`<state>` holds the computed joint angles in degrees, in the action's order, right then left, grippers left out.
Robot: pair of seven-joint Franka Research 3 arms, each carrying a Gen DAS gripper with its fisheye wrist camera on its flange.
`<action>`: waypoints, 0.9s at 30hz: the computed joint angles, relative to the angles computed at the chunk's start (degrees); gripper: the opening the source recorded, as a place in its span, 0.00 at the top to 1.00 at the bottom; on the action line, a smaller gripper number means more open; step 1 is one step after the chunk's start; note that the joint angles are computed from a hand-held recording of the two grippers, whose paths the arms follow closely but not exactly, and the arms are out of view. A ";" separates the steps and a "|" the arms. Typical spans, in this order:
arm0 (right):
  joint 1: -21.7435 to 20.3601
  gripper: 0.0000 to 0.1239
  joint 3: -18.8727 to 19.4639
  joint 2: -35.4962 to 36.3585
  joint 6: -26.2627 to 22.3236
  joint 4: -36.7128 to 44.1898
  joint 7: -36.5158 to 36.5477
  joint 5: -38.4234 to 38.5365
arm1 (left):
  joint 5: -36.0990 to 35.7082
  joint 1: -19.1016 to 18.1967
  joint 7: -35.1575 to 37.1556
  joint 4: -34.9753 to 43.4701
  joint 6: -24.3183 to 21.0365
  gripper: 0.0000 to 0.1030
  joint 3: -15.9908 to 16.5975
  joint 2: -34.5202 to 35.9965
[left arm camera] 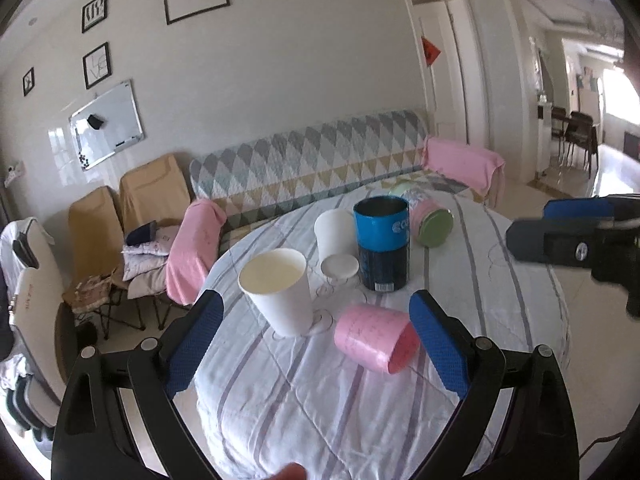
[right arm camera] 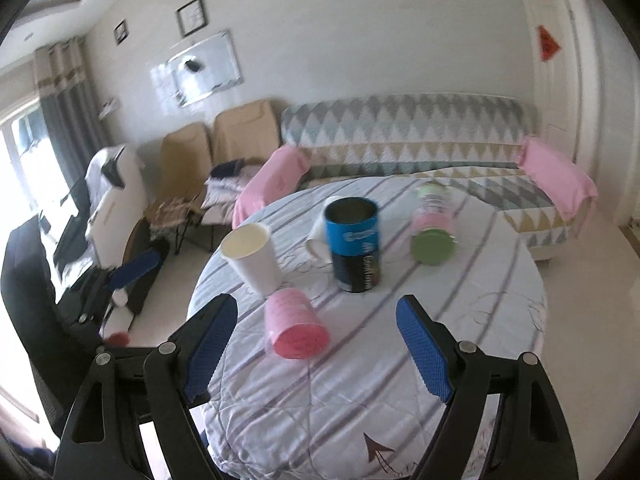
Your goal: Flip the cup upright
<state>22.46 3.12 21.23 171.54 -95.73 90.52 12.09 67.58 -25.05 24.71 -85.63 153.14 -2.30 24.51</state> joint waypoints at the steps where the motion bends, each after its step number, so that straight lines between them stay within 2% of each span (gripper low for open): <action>1: 0.58 0.33 -0.85 -0.51 1.07 -1.02 1.21 -0.15 | 0.44 -0.38 -0.26 -0.31 -0.44 0.07 0.06 -0.30; 4: 1.85 0.33 -2.97 -2.00 3.57 -3.77 4.26 -0.99 | -0.95 -0.63 1.87 -0.29 -2.45 0.07 -0.92 -0.59; 7: 5.37 0.33 -7.84 -2.58 5.10 -5.24 9.75 -4.41 | -5.04 -0.10 5.83 0.14 -3.96 0.07 -2.15 -0.39; 14: 8.24 0.33 -12.54 -3.27 7.11 -7.49 16.84 -8.85 | -8.11 -0.84 8.51 1.07 -5.74 0.07 -2.05 0.23; 21: 8.30 0.33 -13.24 -3.02 8.01 -7.84 19.31 -10.66 | -8.59 -1.23 7.82 1.40 -5.43 0.07 -1.58 0.59; 24: 9.74 0.33 -15.13 -2.81 8.44 -7.96 20.83 -11.74 | -7.44 -2.02 5.13 2.30 -5.95 0.07 -0.91 1.03; 27: 9.25 0.33 -14.58 -2.80 8.68 -8.04 20.65 -11.59 | -6.39 -2.51 3.59 3.21 -6.60 0.07 -0.51 1.40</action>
<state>31.71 -11.46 18.43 180.21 -103.77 111.18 0.51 61.19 -27.56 28.30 -82.42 146.54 -2.81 25.91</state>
